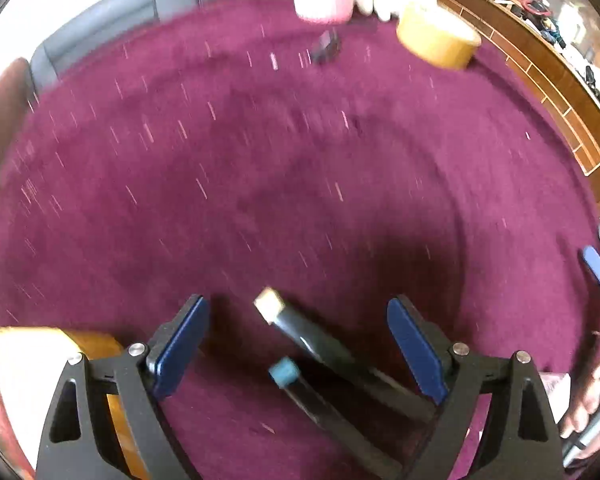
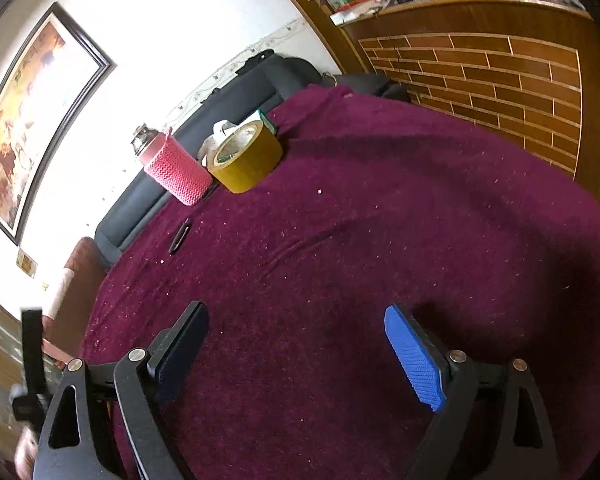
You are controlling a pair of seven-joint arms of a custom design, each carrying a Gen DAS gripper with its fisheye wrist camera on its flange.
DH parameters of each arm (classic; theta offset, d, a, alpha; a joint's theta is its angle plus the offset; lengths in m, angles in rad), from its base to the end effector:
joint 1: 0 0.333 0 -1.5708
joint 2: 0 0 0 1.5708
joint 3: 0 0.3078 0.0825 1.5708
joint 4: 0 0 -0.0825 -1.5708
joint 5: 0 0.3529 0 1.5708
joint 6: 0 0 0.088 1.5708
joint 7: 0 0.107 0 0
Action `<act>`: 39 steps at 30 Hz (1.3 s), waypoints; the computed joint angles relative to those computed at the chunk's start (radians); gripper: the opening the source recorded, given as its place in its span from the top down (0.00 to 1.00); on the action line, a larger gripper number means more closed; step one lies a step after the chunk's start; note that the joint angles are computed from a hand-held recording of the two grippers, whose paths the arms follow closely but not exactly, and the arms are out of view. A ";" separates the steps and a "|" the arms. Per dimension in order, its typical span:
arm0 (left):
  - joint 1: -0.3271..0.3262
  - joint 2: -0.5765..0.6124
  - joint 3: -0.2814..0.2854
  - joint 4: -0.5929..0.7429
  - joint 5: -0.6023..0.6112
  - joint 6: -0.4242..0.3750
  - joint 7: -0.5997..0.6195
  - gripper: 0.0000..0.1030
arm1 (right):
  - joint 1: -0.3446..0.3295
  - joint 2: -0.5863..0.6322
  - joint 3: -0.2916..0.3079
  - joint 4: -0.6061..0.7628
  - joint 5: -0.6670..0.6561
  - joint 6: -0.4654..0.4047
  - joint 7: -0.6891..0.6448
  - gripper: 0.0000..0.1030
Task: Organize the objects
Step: 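Lower the open left gripper onto the two black markers on the carpet, then grasp the teal-capped black marker with left gripper while right gripper grasps the gold-capped marker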
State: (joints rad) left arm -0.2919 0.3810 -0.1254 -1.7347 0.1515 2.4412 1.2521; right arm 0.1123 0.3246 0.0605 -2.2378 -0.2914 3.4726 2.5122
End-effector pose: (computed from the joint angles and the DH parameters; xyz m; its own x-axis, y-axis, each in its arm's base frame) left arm 0.6007 -0.2561 0.4041 -0.1842 -0.9827 0.0212 -0.9292 0.1670 -0.3298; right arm 0.5590 0.1298 0.3503 -0.1920 -0.8173 -0.5433 -0.6335 0.5260 -0.5674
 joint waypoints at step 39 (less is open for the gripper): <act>-0.048 -0.650 -0.221 -0.793 -0.027 0.400 -0.189 0.87 | 0.357 -0.044 -0.209 -0.047 0.444 0.024 -0.540 0.10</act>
